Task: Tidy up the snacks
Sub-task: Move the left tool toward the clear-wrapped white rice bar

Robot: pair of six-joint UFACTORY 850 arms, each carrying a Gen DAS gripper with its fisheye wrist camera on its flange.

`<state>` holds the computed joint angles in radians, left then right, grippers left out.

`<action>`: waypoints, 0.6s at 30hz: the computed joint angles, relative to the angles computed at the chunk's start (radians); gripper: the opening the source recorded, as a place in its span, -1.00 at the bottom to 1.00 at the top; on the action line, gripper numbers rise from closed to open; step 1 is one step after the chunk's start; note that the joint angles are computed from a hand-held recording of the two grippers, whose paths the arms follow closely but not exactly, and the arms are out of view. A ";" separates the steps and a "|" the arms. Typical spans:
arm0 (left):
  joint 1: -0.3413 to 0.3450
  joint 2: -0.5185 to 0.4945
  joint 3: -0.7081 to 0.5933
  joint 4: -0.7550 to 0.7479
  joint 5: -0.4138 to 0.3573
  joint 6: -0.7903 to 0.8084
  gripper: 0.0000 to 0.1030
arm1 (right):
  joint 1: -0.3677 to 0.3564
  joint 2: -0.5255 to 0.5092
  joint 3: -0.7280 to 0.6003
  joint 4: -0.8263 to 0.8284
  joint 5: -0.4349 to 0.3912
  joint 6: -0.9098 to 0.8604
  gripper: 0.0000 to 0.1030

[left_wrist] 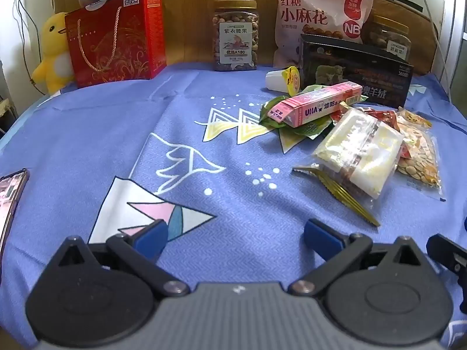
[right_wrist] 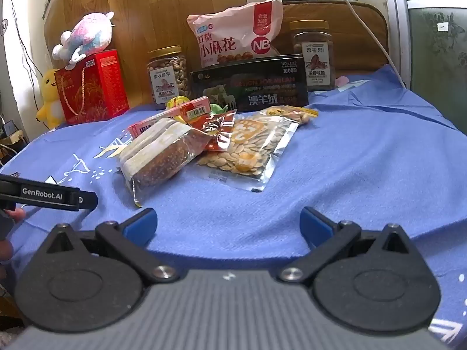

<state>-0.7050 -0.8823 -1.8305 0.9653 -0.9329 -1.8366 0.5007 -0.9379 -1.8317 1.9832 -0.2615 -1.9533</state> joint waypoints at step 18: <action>-0.023 0.049 0.103 0.135 0.048 -0.094 1.00 | -0.004 0.010 0.032 0.123 -0.051 -0.137 1.00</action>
